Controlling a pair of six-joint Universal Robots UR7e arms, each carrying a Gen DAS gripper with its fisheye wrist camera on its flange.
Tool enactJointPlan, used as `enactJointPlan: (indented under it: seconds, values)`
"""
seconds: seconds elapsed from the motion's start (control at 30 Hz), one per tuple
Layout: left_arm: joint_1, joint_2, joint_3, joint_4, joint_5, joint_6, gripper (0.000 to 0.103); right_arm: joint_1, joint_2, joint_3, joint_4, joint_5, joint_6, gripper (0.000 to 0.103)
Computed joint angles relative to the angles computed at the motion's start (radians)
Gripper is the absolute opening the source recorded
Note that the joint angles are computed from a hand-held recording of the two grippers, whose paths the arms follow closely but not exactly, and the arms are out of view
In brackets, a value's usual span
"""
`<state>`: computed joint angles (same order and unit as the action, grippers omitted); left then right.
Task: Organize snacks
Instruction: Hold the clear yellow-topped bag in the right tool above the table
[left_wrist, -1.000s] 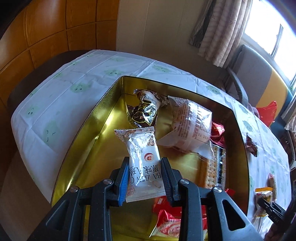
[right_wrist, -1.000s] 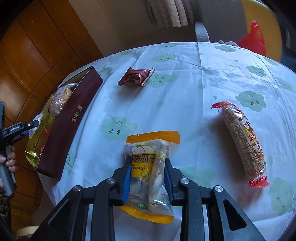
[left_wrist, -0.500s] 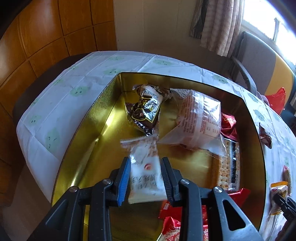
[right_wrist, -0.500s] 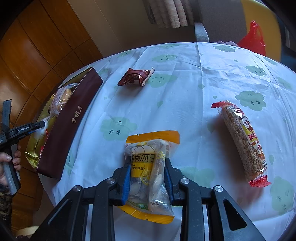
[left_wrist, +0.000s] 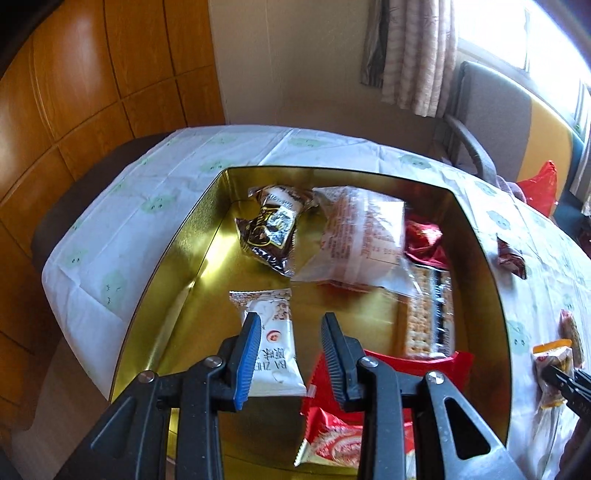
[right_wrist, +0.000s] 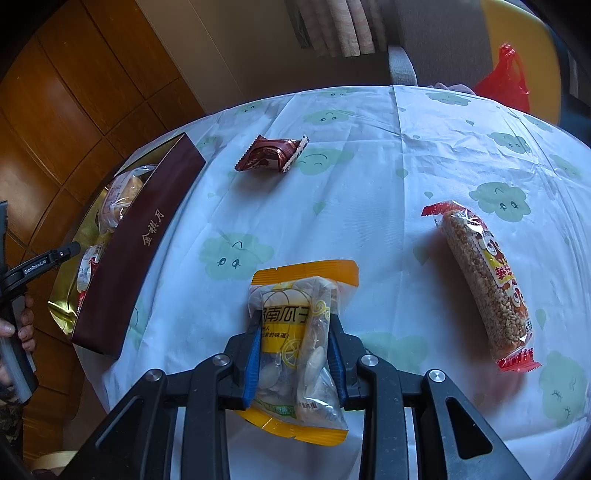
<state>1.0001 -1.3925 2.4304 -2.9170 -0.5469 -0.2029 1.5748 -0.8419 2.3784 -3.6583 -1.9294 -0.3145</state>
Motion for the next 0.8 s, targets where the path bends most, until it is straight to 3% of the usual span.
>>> enactJointPlan:
  seconds: [0.43, 0.8]
  values:
    - [-0.101, -0.081, 0.076, 0.054, -0.008, -0.045, 0.034, 0.001, 0.007, 0.001, -0.015, -0.006, -0.01, 0.032]
    - [-0.132, -0.132, 0.119, 0.106, -0.027, -0.097, 0.034, 0.011, 0.016, -0.004, -0.025, -0.029, -0.018, 0.032]
